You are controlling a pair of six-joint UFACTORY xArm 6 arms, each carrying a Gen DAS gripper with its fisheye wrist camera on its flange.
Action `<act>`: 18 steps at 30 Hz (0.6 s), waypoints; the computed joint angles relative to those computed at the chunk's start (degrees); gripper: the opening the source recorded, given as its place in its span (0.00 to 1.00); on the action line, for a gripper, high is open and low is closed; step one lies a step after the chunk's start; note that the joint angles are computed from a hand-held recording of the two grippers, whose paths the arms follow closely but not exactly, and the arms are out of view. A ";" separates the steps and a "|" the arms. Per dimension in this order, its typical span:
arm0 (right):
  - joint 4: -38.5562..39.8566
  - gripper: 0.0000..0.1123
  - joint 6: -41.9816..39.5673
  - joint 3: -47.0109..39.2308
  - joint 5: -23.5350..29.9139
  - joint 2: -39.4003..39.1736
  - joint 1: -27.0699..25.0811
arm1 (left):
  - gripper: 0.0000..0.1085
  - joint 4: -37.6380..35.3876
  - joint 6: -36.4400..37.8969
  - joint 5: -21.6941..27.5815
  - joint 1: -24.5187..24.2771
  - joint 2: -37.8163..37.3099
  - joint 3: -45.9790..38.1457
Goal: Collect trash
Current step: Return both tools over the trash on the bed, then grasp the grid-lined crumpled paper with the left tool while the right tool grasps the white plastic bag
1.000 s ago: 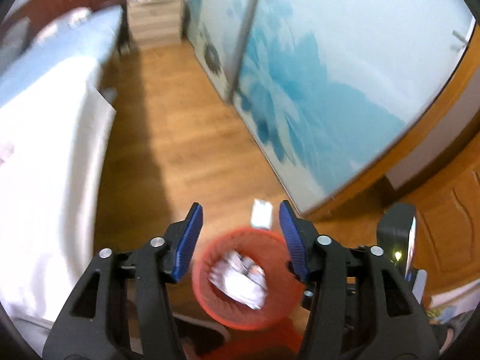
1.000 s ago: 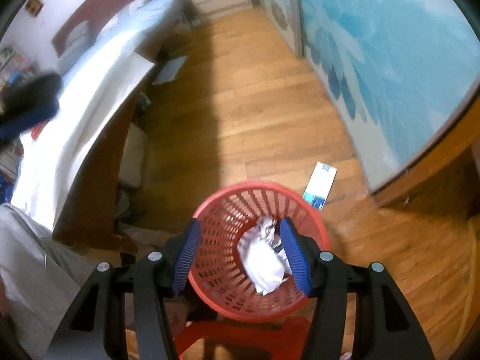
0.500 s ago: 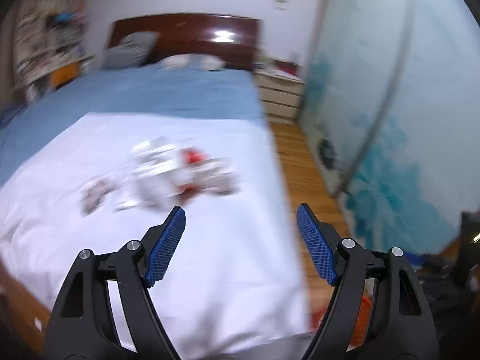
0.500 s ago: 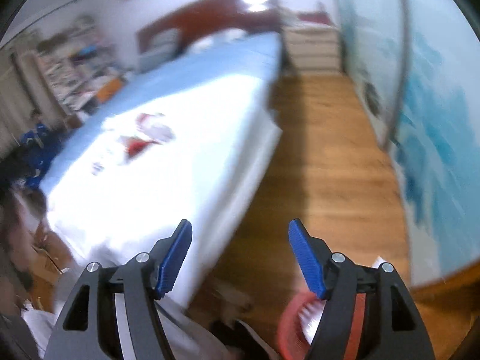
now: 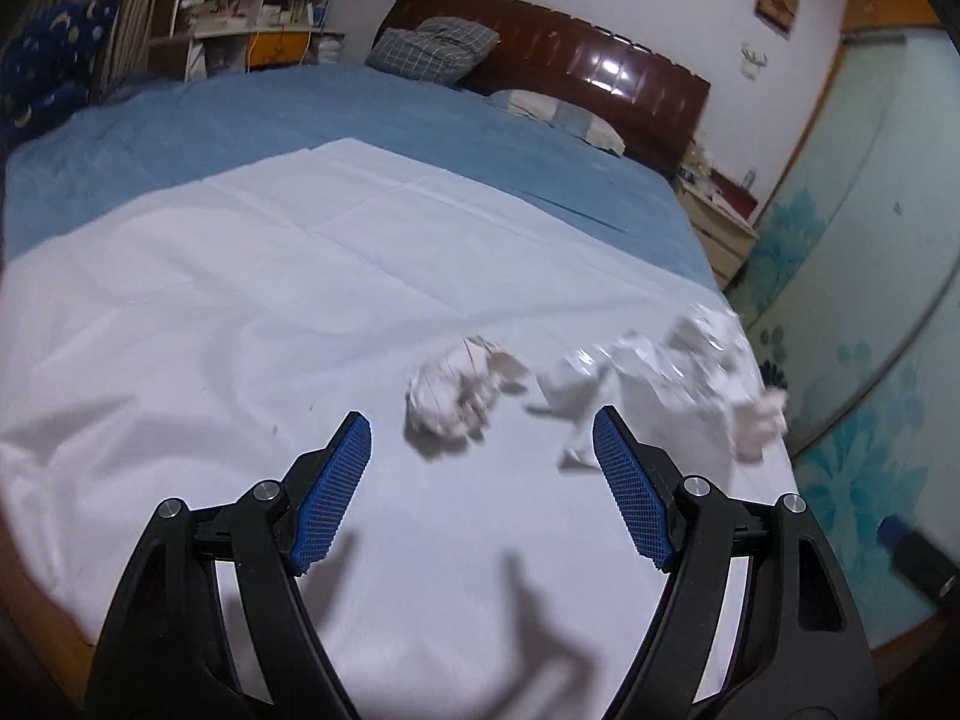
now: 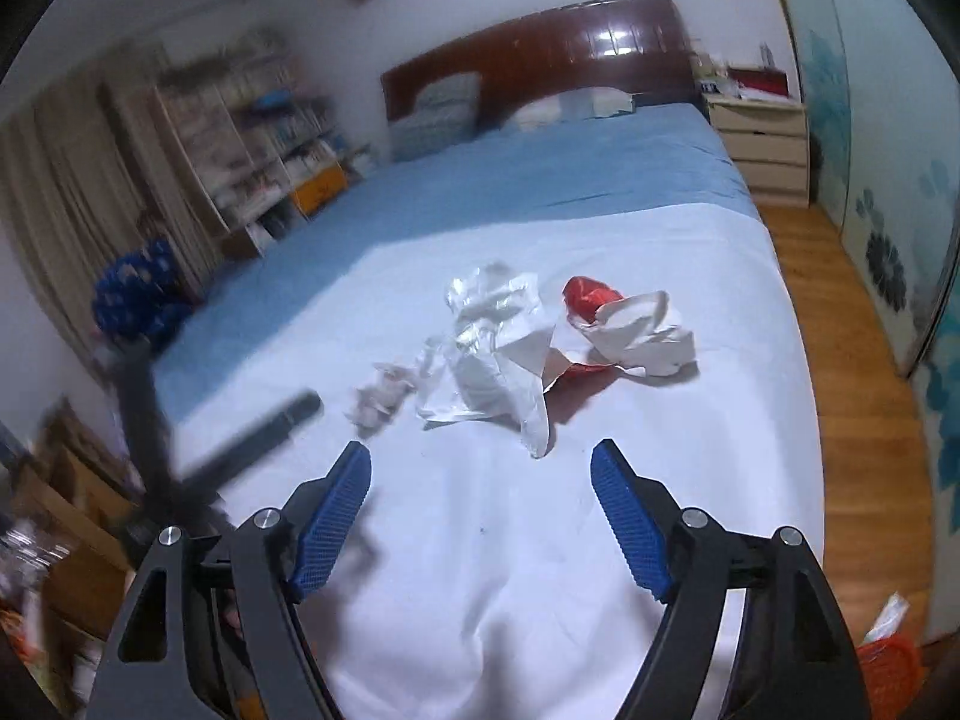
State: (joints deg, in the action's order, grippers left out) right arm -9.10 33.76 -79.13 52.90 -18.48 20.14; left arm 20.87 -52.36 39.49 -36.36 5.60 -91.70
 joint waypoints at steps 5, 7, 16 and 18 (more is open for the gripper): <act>7.19 0.69 -3.26 -5.38 4.24 8.17 -3.93 | 0.70 -4.51 4.29 -0.52 2.35 4.49 -2.83; 7.39 0.69 -3.51 -5.36 5.61 8.97 -5.65 | 0.70 -8.04 6.91 -0.31 3.00 6.80 -5.13; 4.00 0.69 -4.34 -10.55 6.19 16.66 -6.76 | 0.42 -21.18 10.80 -2.38 5.69 7.14 -2.74; 4.50 0.69 -5.49 -12.56 5.72 19.30 -6.92 | 0.36 -23.04 11.67 -3.60 5.80 6.06 -0.81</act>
